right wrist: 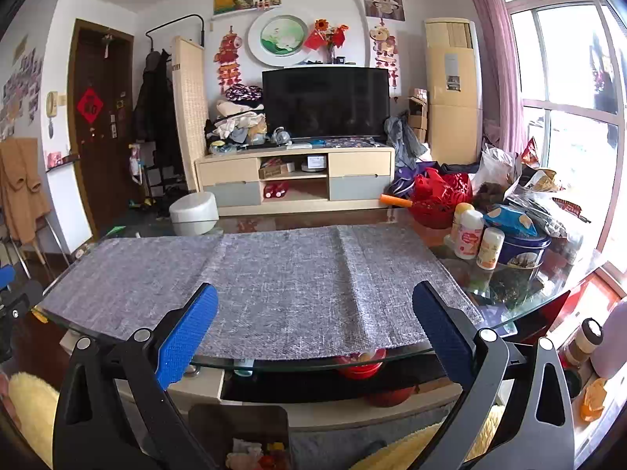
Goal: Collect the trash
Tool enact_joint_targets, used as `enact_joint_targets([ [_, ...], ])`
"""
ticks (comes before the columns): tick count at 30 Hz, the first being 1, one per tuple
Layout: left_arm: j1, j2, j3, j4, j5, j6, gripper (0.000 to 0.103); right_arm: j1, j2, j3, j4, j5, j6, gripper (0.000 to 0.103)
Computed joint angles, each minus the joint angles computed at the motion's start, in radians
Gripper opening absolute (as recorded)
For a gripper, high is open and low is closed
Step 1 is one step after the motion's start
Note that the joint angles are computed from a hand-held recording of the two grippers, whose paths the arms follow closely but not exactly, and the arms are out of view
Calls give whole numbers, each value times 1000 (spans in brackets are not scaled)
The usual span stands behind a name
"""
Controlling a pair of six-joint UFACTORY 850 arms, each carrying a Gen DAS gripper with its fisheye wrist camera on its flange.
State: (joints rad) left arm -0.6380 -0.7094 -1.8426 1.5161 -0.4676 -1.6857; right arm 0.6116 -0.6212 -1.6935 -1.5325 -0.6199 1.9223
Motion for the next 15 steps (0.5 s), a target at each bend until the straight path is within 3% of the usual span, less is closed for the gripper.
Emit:
enact_joint_targets([
  [15,-6,5,1,8,0,-17,95,-1,-3,-8,7,6,-13,100],
])
